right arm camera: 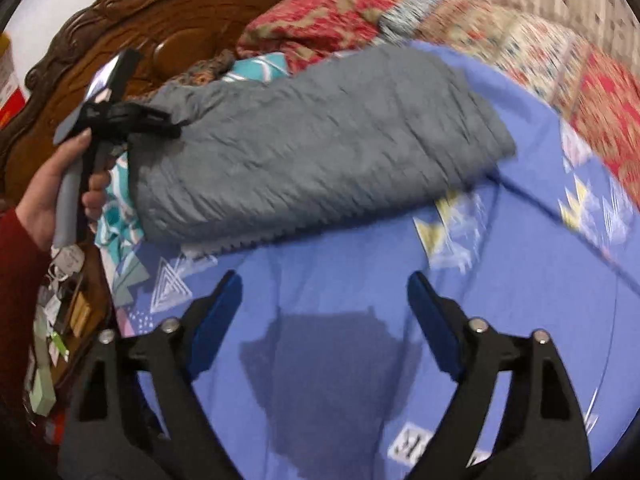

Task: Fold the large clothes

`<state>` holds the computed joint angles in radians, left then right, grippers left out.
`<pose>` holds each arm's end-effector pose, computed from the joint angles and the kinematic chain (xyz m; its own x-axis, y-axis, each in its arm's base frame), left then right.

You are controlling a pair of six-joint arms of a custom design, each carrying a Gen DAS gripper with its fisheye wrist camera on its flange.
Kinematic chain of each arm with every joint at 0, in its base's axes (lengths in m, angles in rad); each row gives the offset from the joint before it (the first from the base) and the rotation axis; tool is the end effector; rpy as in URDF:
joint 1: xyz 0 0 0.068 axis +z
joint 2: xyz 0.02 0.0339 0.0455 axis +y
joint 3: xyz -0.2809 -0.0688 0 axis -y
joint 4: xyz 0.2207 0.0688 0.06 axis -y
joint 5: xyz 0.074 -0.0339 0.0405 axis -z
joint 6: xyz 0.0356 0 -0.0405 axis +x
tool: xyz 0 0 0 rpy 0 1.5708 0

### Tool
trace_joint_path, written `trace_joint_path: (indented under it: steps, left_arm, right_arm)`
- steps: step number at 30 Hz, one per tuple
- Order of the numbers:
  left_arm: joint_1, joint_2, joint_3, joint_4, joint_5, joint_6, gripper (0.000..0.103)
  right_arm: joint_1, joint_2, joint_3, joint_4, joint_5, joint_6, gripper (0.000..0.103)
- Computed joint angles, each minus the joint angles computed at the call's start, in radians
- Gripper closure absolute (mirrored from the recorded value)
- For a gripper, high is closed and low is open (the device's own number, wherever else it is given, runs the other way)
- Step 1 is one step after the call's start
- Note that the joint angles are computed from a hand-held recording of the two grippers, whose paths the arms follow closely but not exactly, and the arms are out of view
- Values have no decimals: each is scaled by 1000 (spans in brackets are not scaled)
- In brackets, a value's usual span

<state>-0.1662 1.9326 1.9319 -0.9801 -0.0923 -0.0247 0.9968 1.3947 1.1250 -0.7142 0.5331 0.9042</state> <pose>0.3961 -0.0631 0.3451 -0.8221 0.1130 -0.5581 0.0939 0.9936 0.0628 0.1550 0.2064 0.3019 -0.7279 0.1209 -0.6750 0.0027 0.9848 0.1736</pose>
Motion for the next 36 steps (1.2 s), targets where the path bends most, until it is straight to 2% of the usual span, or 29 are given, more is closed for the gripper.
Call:
trace_joint_path:
  steps: [2,5,7,9,11,13,15,18,20,21,23,24,25,28,30,31,33,36]
  left_arm:
    - [-4,-21,19,4,15,53,45]
    - [29,-59,37,8,118,92,45]
    - [46,-40,73,4,168,103,44]
    - [43,23,137,-20,154,134,44]
    - [28,96,192,-46,99,159,44]
    - [38,150,224,-78,103,173,44]
    - [73,136,177,-55,175,189,44]
    - [144,40,45,48,259,207,44]
    - [217,-21,-12,106,342,152,44]
    - [255,-62,-50,146,421,105,44]
    - [289,-102,-76,187,576,53,44]
    - [279,-123,-95,214,606,31,44]
    - [243,-142,-114,247,596,11,44]
    - [124,-113,-103,262,525,-16,44]
    - [59,-39,-61,230,476,-36,44]
    - [18,-5,-64,240,370,-41,44]
    - [-18,39,-102,289,228,-34,44]
    - [-16,112,-122,324,141,-32,44]
  right_arm:
    - [-71,63,73,47,-54,-96,28]
    - [-209,225,239,110,-188,-217,32]
    - [-297,357,366,131,-286,-247,32]
    - [-365,485,492,125,-357,-232,32]
    - [-425,660,692,43,-409,-195,32]
    - [-473,818,888,-72,-450,-134,32]
    - [-503,936,1054,-169,-469,-118,32]
    - [-506,1093,1344,-344,-392,-159,32]
    - [-509,1162,1471,-413,-376,-160,31]
    - [-507,1183,1511,-433,-371,-164,30]
    - [-498,1177,1489,-418,-350,-177,30]
    - [-489,1153,1439,-387,-332,-189,30]
    - [-482,1119,1373,-348,-321,-197,30]
    - [-460,998,1178,-244,-292,-231,30]
    - [-433,954,1138,-262,-212,-283,30]
    - [-418,924,1111,-269,-163,-314,30]
    - [-400,842,1011,-230,-77,-379,30]
    - [-384,754,886,-177,43,-469,30]
